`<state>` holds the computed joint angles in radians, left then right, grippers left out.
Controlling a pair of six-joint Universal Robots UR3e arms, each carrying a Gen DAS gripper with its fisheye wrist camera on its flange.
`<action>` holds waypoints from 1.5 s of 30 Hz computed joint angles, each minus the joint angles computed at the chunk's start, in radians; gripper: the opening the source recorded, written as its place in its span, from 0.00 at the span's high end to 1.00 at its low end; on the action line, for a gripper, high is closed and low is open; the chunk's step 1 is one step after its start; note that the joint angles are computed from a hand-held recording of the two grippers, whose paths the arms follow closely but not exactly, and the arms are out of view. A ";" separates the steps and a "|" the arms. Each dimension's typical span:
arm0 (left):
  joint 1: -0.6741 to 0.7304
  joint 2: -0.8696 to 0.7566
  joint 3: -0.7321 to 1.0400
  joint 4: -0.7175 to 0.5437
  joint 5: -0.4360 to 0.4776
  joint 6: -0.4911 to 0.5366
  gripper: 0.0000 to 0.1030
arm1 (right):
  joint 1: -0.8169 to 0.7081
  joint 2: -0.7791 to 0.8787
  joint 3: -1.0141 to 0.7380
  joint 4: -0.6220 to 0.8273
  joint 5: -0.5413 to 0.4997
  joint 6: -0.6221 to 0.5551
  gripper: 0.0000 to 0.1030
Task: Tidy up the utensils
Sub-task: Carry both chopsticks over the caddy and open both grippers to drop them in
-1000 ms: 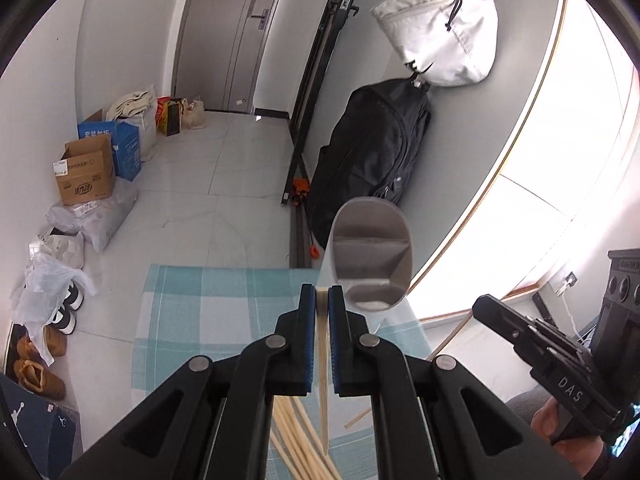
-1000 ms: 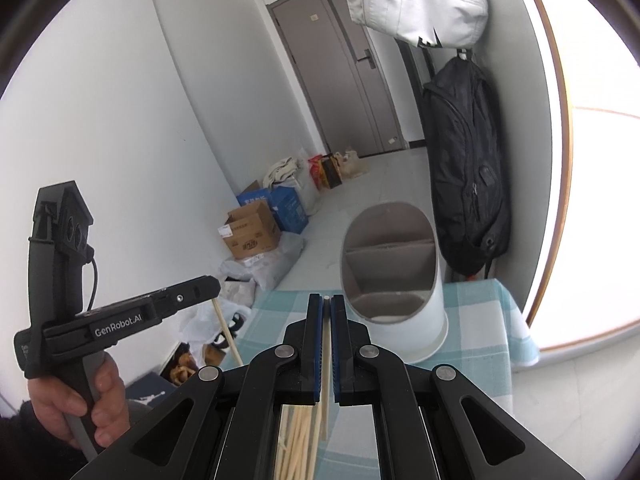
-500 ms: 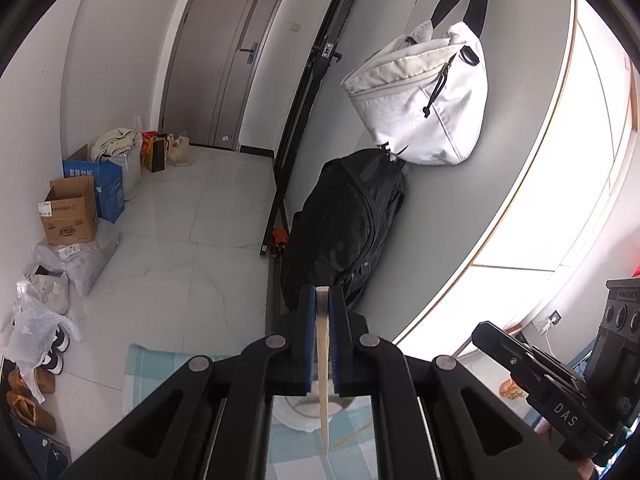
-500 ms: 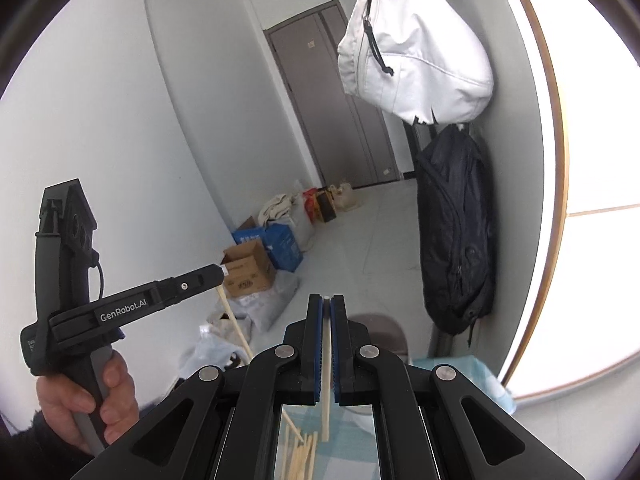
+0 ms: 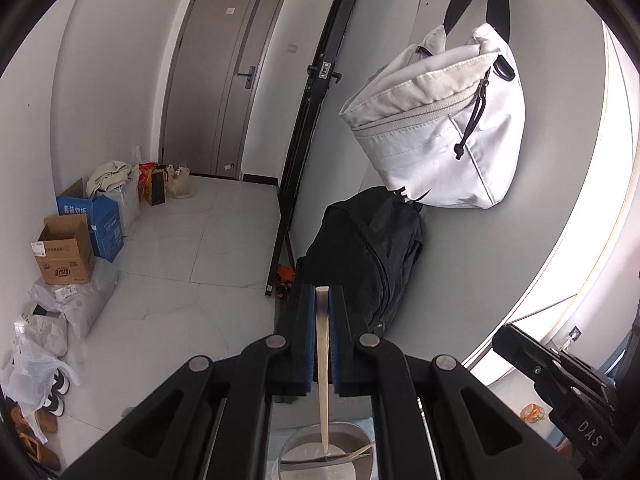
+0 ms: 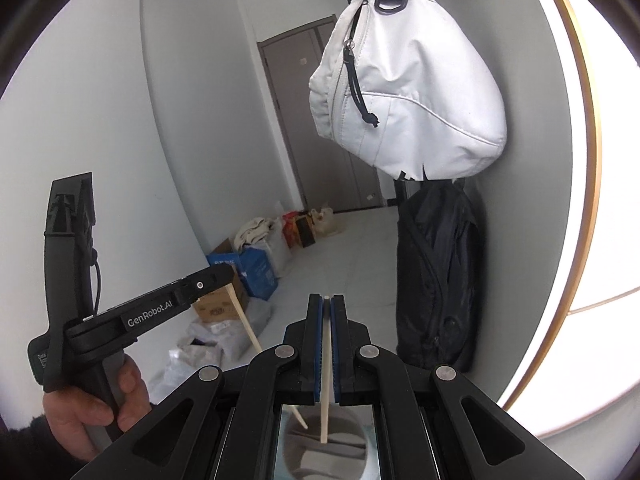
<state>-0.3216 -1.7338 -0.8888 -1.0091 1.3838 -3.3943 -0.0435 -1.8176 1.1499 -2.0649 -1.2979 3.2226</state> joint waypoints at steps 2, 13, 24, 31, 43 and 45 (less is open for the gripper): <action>-0.011 -0.020 0.004 0.008 0.014 0.017 0.98 | 0.021 0.024 0.003 -0.021 -0.023 -0.011 0.97; 0.070 0.055 -0.225 0.107 -0.182 0.080 0.98 | -0.007 0.000 0.210 -0.173 0.012 -0.011 0.97; 0.077 0.105 -0.331 0.095 -0.303 0.271 0.97 | -0.052 -0.047 0.401 -0.223 0.114 -0.026 0.96; 0.105 0.122 -0.272 -0.080 -0.335 0.294 0.84 | -0.160 -0.142 0.487 -0.183 0.239 0.022 0.81; 0.049 0.202 -0.297 -0.066 -0.077 0.099 0.42 | -0.397 -0.419 0.554 0.033 0.407 0.012 0.39; 0.044 0.222 -0.315 -0.056 -0.055 0.077 0.42 | -0.412 -0.447 0.545 0.070 0.414 0.005 0.36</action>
<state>-0.2776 -1.5113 -1.2036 -1.0646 1.3292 -3.3169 -0.4560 -2.2649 1.6946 -1.9953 -0.8843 3.2272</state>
